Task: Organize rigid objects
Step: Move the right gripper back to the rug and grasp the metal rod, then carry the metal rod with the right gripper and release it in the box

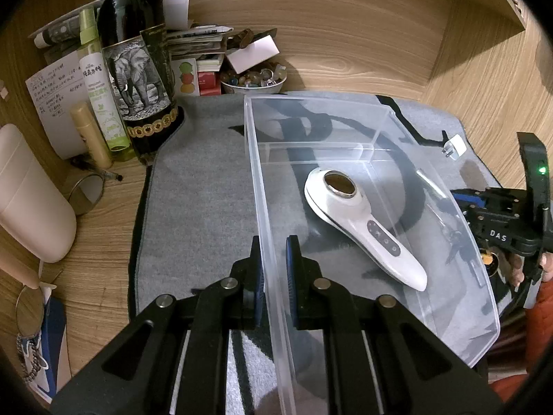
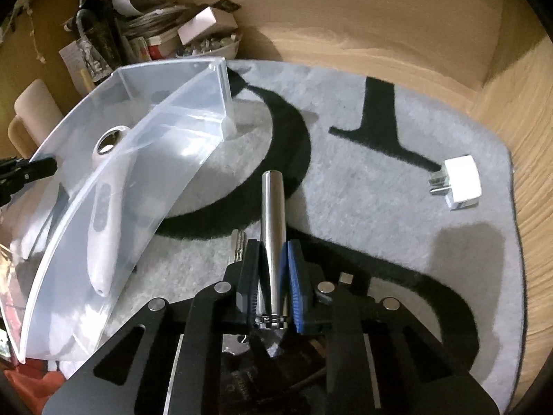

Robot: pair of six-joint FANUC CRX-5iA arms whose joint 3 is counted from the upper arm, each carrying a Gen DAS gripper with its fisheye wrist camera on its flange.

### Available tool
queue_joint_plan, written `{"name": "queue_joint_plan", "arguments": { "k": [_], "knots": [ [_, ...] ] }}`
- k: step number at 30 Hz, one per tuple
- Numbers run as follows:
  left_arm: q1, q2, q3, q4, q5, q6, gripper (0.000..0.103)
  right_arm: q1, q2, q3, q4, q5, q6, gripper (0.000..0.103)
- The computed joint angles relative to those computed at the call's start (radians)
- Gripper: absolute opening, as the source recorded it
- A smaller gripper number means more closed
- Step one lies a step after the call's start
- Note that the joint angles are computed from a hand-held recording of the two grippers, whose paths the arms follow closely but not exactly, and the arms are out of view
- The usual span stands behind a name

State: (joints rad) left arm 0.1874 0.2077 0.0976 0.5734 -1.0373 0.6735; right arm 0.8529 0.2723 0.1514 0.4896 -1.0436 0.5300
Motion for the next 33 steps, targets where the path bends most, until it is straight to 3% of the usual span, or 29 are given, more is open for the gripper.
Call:
{"name": "queue_joint_plan", "arguments": {
  "k": [19, 27, 33],
  "knots": [
    [0.001, -0.002, -0.006, 0.004, 0.007, -0.01, 0.011, 0.041, -0.072, -0.041, 0.274, 0.057, -0.132, 0.014],
    [0.001, 0.0, -0.004, 0.005, 0.005, -0.01, 0.011, 0.058, -0.052, -0.003, 0.365, 0.121, -0.123, 0.014],
    [0.0, 0.0, -0.002, 0.006, 0.004, -0.01, 0.011, 0.071, -0.006, 0.065, 0.369, 0.175, -0.064, 0.014]
  ]
}}
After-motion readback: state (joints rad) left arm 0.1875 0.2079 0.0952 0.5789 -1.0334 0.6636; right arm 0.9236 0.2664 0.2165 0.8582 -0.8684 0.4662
